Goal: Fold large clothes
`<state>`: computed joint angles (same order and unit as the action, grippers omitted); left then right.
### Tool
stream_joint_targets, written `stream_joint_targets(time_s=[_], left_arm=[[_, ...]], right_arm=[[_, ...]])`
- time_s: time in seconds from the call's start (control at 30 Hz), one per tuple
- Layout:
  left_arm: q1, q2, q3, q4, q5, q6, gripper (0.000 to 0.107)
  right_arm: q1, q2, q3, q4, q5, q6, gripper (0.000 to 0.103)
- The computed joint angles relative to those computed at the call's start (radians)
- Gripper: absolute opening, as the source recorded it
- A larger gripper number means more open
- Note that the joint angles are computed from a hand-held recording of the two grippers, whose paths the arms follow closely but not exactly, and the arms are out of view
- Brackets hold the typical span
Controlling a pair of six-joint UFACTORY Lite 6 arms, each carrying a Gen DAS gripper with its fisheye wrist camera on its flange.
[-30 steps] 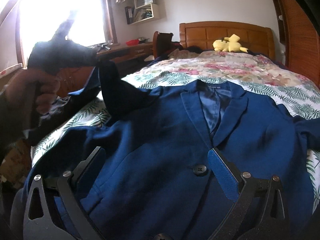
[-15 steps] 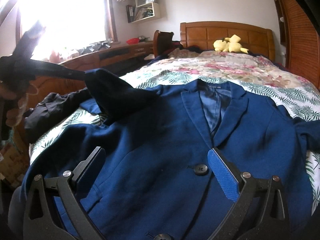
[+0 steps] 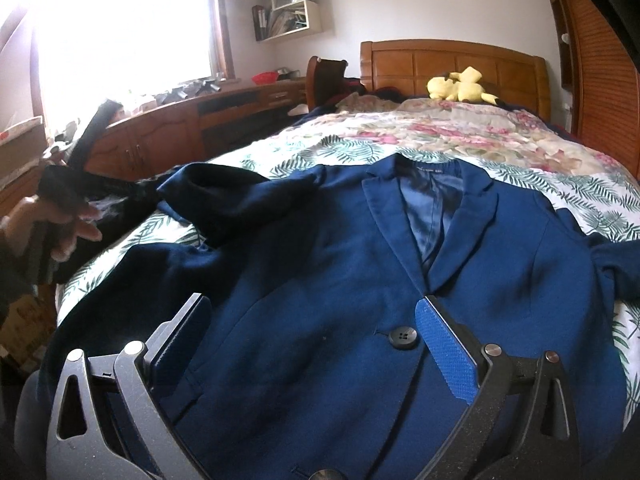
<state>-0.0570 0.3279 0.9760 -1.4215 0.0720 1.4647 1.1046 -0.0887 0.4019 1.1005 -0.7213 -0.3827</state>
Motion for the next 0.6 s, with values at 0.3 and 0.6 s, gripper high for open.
stream_joint_targets(time_s=[0.3, 0.6], left_arm=[[0.037, 0.193, 0.163, 0.063, 0.112, -0.168, 0.028], [-0.007, 0.237, 0.242, 0.004, 0.059, -0.187, 0.009]], right_arm=[[-0.023, -0.008, -0.013, -0.045, 0.020, 0.042, 0.103], [-0.030, -0.022, -0.021, -0.050, 0.023, 0.039, 0.103]])
